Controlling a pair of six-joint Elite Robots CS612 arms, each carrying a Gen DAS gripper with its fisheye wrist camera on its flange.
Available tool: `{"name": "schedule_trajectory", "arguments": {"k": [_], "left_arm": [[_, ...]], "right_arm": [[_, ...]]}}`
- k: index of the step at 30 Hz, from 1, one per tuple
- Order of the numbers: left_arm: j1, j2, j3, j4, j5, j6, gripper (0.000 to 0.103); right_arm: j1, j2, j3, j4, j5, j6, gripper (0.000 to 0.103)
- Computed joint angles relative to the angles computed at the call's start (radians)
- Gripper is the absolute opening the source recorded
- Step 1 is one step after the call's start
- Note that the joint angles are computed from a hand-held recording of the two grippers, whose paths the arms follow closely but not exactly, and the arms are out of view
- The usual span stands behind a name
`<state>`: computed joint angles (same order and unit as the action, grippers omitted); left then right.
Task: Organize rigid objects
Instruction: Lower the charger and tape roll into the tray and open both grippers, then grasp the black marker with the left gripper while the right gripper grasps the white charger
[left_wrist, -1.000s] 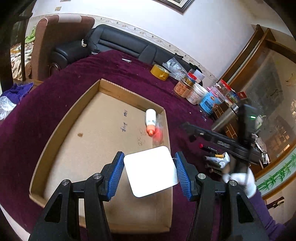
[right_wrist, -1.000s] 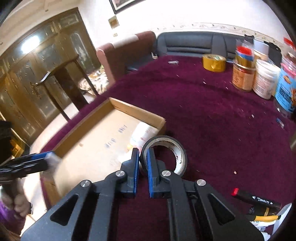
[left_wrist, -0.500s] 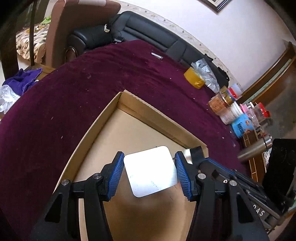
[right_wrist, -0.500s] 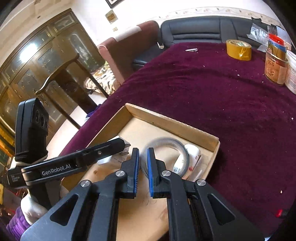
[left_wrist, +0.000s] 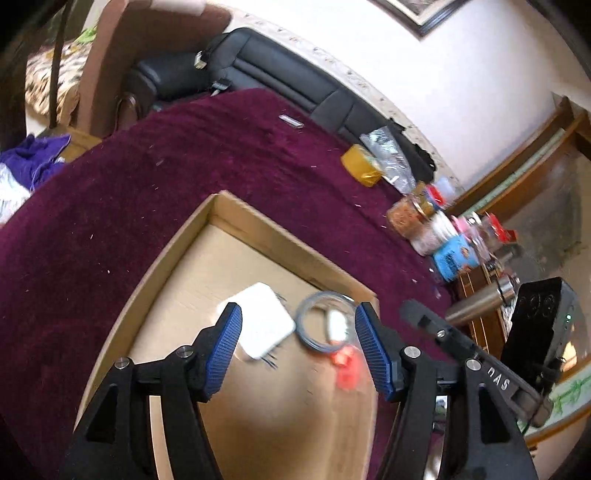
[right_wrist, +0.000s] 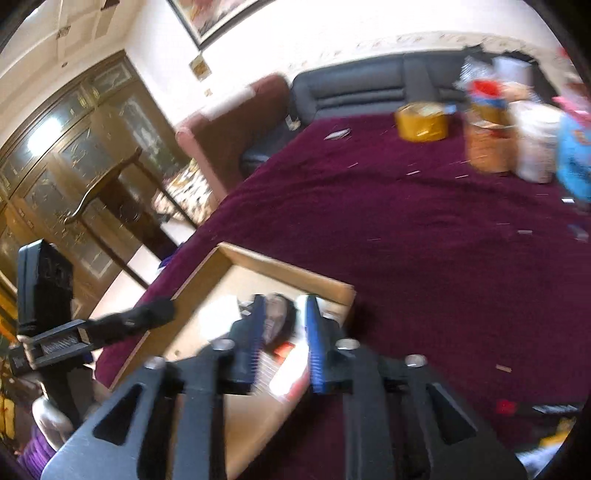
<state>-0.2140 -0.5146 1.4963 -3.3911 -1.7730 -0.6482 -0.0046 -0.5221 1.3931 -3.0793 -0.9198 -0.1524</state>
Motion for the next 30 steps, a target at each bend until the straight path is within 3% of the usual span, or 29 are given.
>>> {"name": "schedule_trajectory", "arguments": {"k": [1, 3, 5, 7, 10, 14, 17, 20, 22, 25, 27, 29, 30], "left_arm": [[-0.006, -0.006, 0.009, -0.012, -0.004, 0.007, 0.061], [-0.023, -0.026, 0.038, -0.037, -0.024, 0.025, 0.061], [-0.039, -0.040, 0.065, -0.067, -0.075, 0.039, 0.064], [-0.056, -0.050, 0.087, -0.085, -0.107, 0.051, 0.077], [-0.097, -0.060, 0.116, -0.082, -0.148, 0.110, 0.077], [-0.143, -0.064, 0.138, -0.046, -0.137, 0.160, 0.077], [-0.155, -0.065, 0.144, -0.013, -0.139, 0.158, 0.077], [-0.159, -0.076, 0.168, -0.017, -0.111, 0.149, 0.077], [-0.160, -0.086, 0.190, -0.037, -0.086, 0.150, 0.077], [-0.160, -0.095, 0.209, -0.064, -0.046, 0.155, 0.077], [-0.160, -0.092, 0.208, -0.067, -0.035, 0.154, 0.077], [-0.157, -0.091, 0.210, -0.065, -0.043, 0.158, 0.077], [-0.159, -0.092, 0.210, -0.060, -0.043, 0.167, 0.077]], "right_arm": [[-0.019, -0.014, 0.033, -0.042, -0.011, 0.006, 0.051], [-0.053, -0.035, 0.085, -0.111, -0.055, 0.025, 0.062], [-0.088, -0.055, 0.124, -0.133, -0.122, 0.025, 0.062], [-0.110, -0.062, 0.134, -0.120, -0.193, 0.025, 0.062], [-0.136, -0.061, 0.131, -0.062, -0.246, 0.034, 0.062], [-0.134, -0.043, 0.105, -0.026, -0.323, 0.020, 0.062], [-0.110, -0.019, 0.037, 0.131, -0.395, -0.006, 0.061], [-0.109, -0.011, 0.019, 0.241, -0.296, -0.014, 0.062], [-0.105, -0.018, 0.034, 0.258, -0.225, -0.017, 0.063], [-0.109, -0.024, 0.040, 0.395, -0.032, -0.081, 0.063], [-0.114, -0.031, 0.042, 0.535, 0.095, -0.187, 0.062], [-0.128, -0.048, 0.078, 0.520, 0.165, -0.224, 0.062], [-0.136, -0.060, 0.106, 0.450, 0.164, -0.212, 0.062]]}}
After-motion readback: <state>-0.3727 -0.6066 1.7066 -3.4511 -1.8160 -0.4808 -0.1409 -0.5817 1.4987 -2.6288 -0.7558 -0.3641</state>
